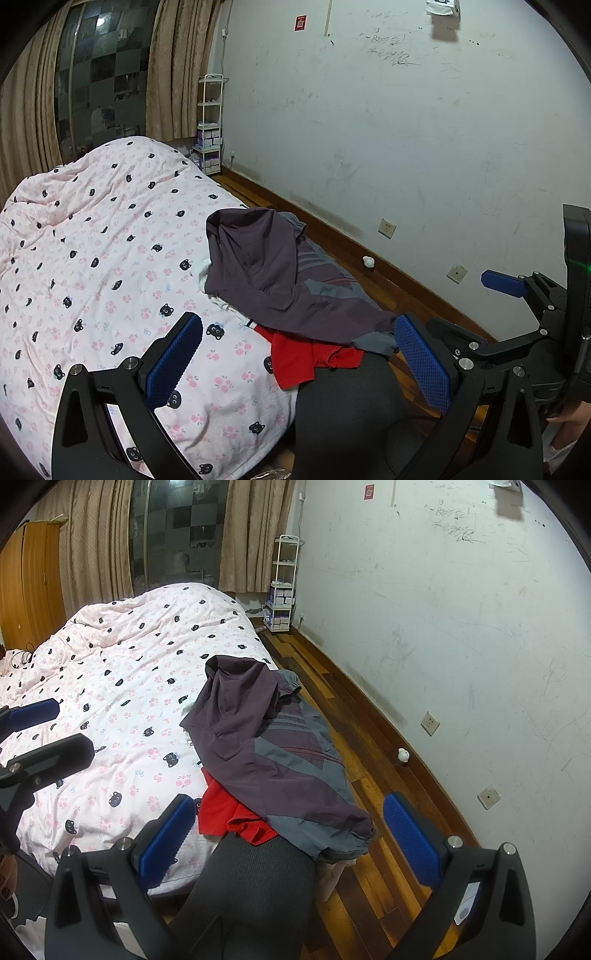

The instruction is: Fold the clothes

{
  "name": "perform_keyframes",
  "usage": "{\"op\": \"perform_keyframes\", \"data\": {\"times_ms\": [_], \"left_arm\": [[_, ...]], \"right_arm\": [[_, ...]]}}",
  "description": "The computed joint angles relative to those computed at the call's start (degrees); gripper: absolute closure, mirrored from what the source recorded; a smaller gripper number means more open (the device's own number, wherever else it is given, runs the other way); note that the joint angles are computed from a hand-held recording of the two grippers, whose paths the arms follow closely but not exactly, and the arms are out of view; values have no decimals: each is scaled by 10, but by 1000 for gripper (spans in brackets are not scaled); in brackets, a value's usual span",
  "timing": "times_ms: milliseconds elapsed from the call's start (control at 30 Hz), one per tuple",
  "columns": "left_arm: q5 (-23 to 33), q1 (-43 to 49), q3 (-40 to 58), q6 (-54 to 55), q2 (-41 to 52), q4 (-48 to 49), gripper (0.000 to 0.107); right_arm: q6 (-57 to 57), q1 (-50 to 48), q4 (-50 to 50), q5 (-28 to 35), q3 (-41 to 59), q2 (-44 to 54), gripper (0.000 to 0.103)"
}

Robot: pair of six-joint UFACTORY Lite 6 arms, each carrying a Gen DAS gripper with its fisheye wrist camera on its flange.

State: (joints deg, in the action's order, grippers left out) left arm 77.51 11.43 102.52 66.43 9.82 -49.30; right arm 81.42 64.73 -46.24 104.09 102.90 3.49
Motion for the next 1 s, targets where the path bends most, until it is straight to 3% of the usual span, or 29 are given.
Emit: {"op": "perform_keyframes", "data": {"times_ms": [1000], "left_arm": [[-15,-18,-9,-13,-2,14,4]], "right_arm": [[-5,-16,7,-13,-11,-9,0]]}}
